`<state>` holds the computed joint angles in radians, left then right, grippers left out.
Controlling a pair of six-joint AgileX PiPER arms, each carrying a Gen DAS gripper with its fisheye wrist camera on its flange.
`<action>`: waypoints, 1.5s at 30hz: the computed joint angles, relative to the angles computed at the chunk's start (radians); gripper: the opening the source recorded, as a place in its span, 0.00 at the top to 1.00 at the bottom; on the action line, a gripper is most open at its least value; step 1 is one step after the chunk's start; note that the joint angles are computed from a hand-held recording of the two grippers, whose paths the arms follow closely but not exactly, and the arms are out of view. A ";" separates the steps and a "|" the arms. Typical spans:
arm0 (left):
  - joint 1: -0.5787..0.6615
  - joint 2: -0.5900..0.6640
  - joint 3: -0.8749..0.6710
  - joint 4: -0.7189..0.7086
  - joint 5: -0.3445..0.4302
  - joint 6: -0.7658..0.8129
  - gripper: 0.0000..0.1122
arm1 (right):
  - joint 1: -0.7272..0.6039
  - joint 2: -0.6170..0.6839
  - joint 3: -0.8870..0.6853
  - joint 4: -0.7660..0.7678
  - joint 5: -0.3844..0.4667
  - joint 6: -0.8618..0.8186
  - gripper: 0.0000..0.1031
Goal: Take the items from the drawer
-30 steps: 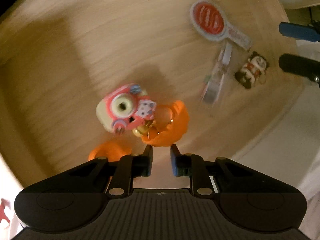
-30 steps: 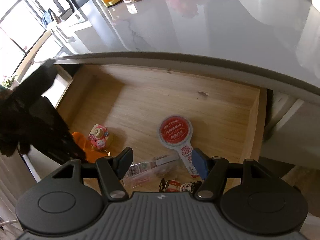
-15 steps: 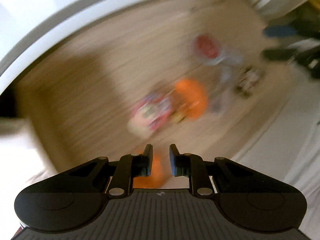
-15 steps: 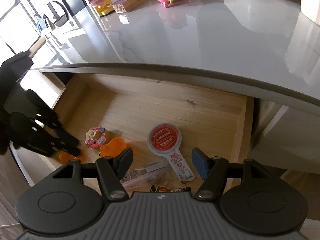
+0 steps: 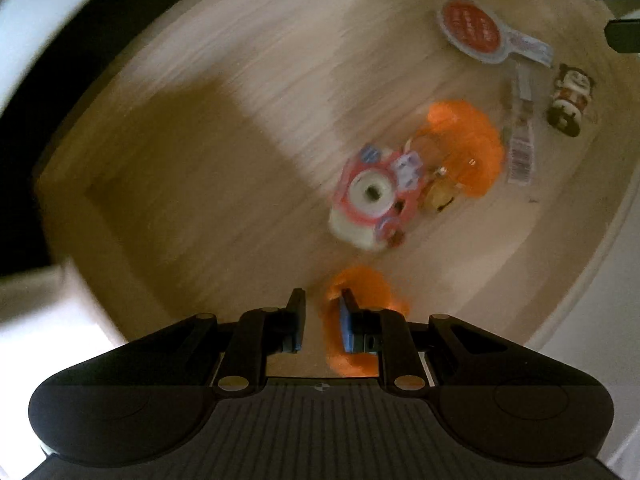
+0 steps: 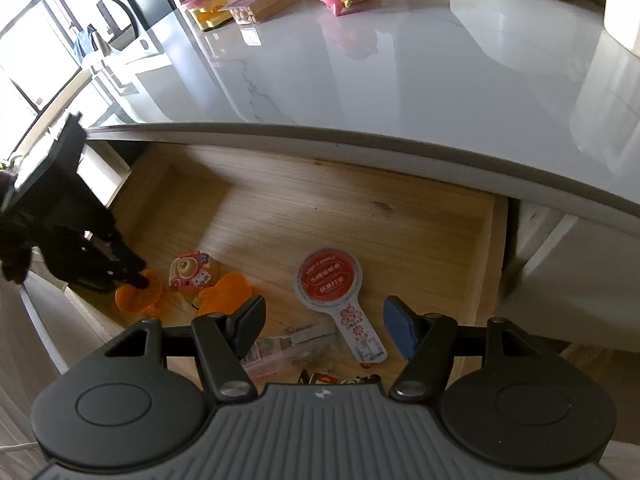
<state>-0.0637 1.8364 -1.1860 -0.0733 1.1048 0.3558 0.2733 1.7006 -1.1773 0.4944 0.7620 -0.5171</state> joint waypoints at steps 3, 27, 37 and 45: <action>-0.011 0.025 -0.038 -0.051 -0.004 0.018 0.88 | 0.003 0.001 -0.002 -0.004 0.001 0.003 0.36; 0.301 -0.344 0.294 -0.577 -0.242 0.024 0.92 | 0.230 0.178 -0.233 -0.311 0.152 -0.003 0.36; 0.177 -0.305 0.283 -0.453 -0.241 -0.067 0.87 | 0.262 0.184 -0.250 -0.301 0.171 0.002 0.36; 0.039 -0.253 0.167 -0.232 -0.247 -0.113 0.87 | 0.109 0.072 -0.100 -0.178 0.059 0.045 0.36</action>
